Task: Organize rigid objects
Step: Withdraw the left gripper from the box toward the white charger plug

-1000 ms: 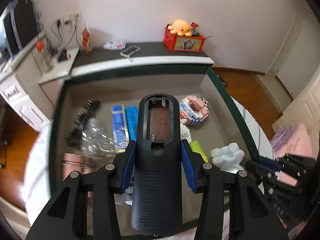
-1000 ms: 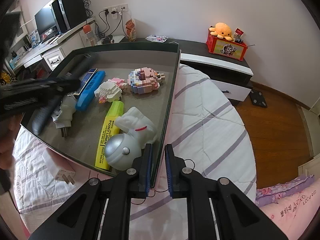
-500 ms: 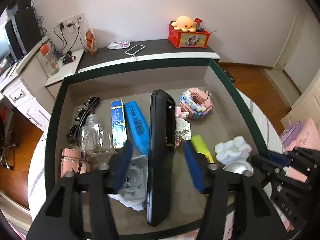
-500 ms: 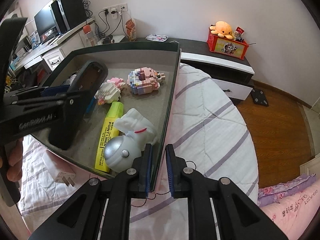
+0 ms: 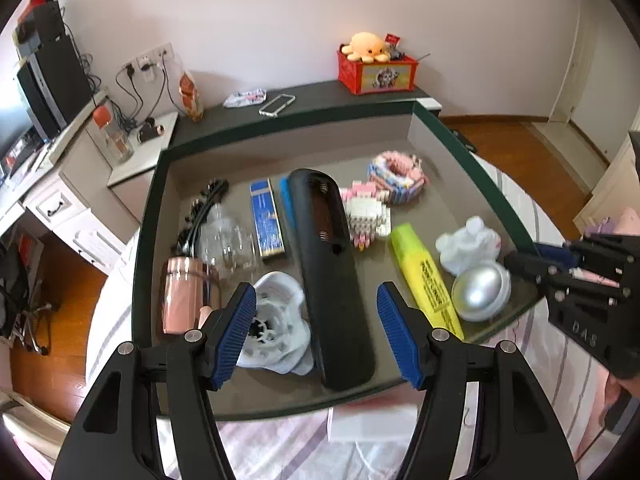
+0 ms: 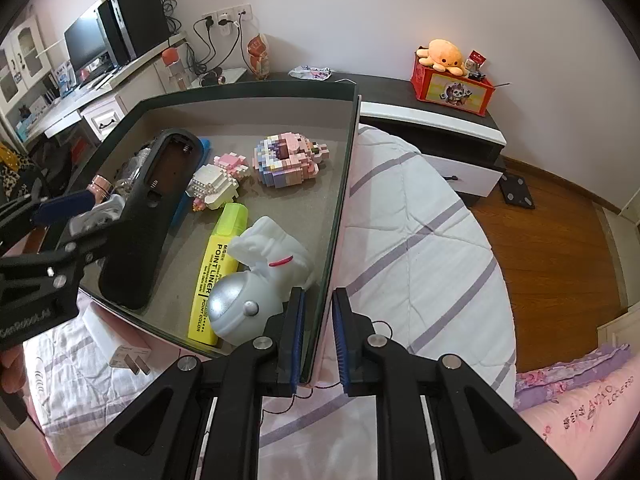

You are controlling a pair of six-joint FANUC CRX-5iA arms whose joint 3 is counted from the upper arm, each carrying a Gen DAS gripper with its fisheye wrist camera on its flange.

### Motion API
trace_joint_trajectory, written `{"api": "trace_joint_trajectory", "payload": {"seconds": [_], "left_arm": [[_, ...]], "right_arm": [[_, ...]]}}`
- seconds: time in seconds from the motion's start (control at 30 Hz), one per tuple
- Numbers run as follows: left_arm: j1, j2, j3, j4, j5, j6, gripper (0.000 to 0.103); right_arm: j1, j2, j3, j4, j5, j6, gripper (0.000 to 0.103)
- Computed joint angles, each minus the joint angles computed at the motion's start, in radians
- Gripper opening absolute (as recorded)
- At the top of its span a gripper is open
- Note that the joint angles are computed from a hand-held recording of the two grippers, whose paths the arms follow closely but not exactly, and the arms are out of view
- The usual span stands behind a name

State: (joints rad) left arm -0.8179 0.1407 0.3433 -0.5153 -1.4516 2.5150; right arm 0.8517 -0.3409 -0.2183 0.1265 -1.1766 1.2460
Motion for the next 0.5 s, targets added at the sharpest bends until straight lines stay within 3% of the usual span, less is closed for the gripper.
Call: {"api": "trace_joint_trajectory", "payload": {"seconds": [0.5], "left_arm": [[-0.041,-0.019,-0.021,-0.006,-0.042,0.042,0.067]], "right_arm": [[0.016,0.004,0.003,0.024,-0.02,-0.02,0.015]]}}
